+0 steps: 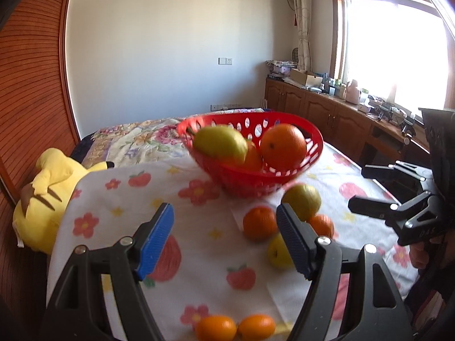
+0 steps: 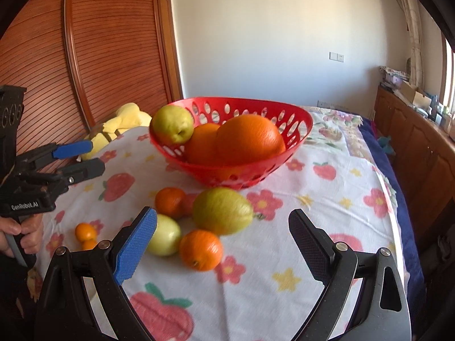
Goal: Organize fruits
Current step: 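Withdraw both tools from the basket back over the loose fruit, then close the right tool on a small mandarin while the left tool closes on another mandarin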
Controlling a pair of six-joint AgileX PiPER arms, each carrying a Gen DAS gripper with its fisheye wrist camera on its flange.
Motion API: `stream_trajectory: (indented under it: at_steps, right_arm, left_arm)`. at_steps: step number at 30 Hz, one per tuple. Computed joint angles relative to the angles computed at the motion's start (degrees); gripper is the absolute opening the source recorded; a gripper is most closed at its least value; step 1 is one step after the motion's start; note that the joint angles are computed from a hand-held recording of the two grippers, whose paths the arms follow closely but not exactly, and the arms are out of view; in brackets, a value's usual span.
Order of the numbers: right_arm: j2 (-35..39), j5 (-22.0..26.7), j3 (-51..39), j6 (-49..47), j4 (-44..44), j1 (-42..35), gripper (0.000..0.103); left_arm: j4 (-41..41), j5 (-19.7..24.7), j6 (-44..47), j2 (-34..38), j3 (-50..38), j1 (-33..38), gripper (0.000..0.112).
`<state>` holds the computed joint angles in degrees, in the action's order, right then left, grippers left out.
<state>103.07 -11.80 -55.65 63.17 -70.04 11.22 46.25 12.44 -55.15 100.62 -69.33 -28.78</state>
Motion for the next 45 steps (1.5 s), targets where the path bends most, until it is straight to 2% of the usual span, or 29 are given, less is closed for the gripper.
stream_trajectory:
  at_steps: [7,10,15,20,26,29,33,35,41,45]
  right_arm:
    - [-2.42,-0.73,6.01,-19.26,20.21,2.05,0.095]
    - [-2.72,-1.68,7.55,-22.43,23.81,2.53,0.094]
    - [-2.27,-2.86,9.29,-25.37,27.71,3.94,0.092]
    - [-0.97,-3.95,10.02,-27.76,30.52,5.92,0.089]
    - [1.23,-5.01,8.93,-26.06,29.2,8.44,0.086]
    - [1.84,-5.66,8.47,-24.6,27.62,9.74,0.083]
    - [3.6,-5.82,6.43,-17.59,19.7,11.71,0.076]
    - [4.77,-5.58,5.25,-17.27,18.43,13.37,0.073]
    - [9.18,-4.57,1.12,-8.79,9.11,16.11,0.061]
    - [10.29,-4.79,-0.46,-2.03,2.07,16.43,0.057]
  left_arm:
    - [23.18,-0.7,-25.24,-3.99,9.68,-1.88,0.075]
    - [31.11,-0.54,-34.17,-4.59,12.65,-2.33,0.075]
    - [38.21,0.04,-41.87,-4.49,15.79,-2.82,0.075]
    - [38.89,-0.94,-42.77,-4.29,17.0,-1.77,0.075]
    - [31.51,-2.03,-34.8,-4.11,17.59,-0.64,0.072]
    - [28.13,-2.5,-31.28,-4.43,18.43,-0.25,0.067]
    - [22.26,-4.35,-25.81,-5.16,19.55,1.16,0.061]
    - [19.86,-5.64,-23.44,-5.63,20.13,1.97,0.059]
    - [18.32,-5.74,-21.39,-6.35,20.75,1.89,0.056]
    - [20.09,-6.69,-23.6,-7.06,21.8,2.29,0.055]
